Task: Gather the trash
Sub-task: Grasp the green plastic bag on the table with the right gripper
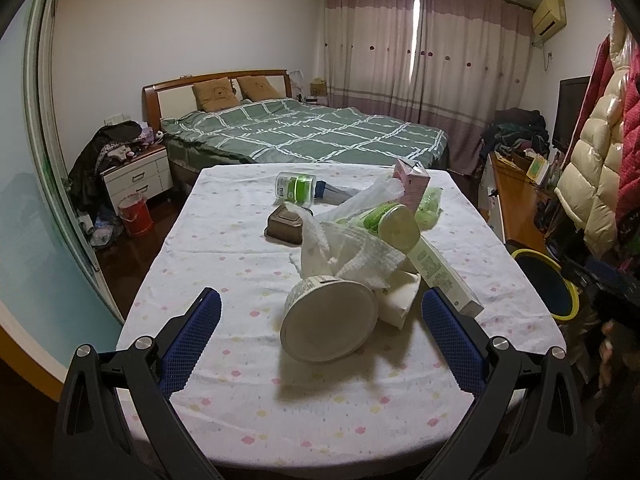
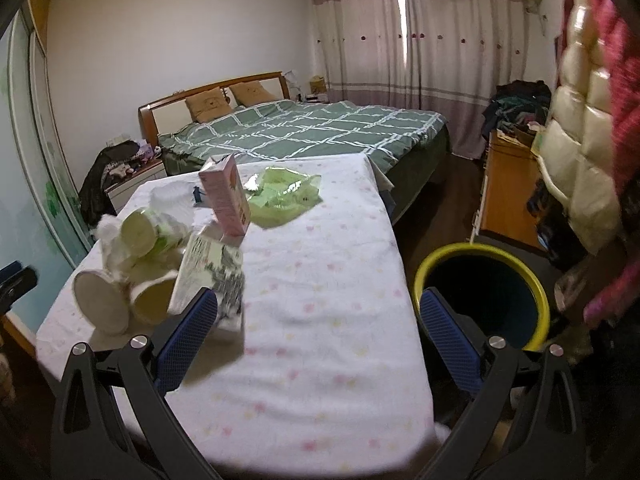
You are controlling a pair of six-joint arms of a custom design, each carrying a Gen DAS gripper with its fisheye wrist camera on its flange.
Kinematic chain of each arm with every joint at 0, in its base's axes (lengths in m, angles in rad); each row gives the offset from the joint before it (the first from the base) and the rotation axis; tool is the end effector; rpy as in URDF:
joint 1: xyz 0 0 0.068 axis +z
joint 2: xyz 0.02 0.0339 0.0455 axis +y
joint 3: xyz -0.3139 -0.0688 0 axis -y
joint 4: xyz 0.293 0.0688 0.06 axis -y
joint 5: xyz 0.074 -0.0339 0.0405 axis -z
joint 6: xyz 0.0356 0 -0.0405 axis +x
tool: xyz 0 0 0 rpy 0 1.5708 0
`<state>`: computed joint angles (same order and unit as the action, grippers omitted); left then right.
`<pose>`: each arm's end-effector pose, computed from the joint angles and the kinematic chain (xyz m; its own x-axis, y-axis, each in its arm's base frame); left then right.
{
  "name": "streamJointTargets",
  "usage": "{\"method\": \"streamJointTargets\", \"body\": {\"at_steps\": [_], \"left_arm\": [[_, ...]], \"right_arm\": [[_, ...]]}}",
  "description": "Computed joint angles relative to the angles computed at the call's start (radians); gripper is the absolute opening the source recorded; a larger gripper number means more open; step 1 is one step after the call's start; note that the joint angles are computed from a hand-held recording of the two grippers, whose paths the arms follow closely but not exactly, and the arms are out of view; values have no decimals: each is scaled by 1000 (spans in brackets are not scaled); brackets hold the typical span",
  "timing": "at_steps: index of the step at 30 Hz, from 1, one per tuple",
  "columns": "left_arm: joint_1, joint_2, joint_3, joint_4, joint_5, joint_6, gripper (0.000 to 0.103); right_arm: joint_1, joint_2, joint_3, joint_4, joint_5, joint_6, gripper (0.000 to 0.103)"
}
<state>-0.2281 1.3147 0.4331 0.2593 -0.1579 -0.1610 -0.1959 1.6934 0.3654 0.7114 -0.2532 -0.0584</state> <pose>0.2563 -0.0537 0.1656 -0.5763 -0.0287 -0.8167 0.0066 0.9992 -0.0398 0.2720 -0.0449 0.0923 -0.5655 0.0546 -0.8229 -0.0451 0.9943 0.0970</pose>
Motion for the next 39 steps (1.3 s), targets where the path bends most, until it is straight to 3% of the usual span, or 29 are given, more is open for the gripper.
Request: {"method": "streamJointTargets", "body": {"at_steps": [5,9,11,13,17,23,27,31,32,36,39], "left_arm": [[30,59,29,33,22,8,99],[62,118,64,54,38,10,99],[71,139,78,57,43,13,99],[80,166,94,66,43,20,99],[95,222,132,71,55,30,99],[107,289,176,95,73,41,99],[114,313,186,116,95,48,99],[118,327,192,123,111,53,99],[120,323,187,125,115,54,99],[123,323,182,129,127,51,99],[122,314,176,129,131,52,99]], "right_arm": [[38,140,256,-169,-38,40,97],[84,265,496,-287,21,72,96],[96,346,640,-375,28,98,89],[102,421,768,-462,26,123,74],[111,597,1053,-663,25,169,66],[137,770,1337,-855,53,190,56],[146,839,1448,-910,67,205,53],[155,891,1536,-972,95,214,29],[153,900,1550,-982,96,221,26],[143,883,1517,-942,94,244,8],[130,842,1461,-900,90,245,7]]}}
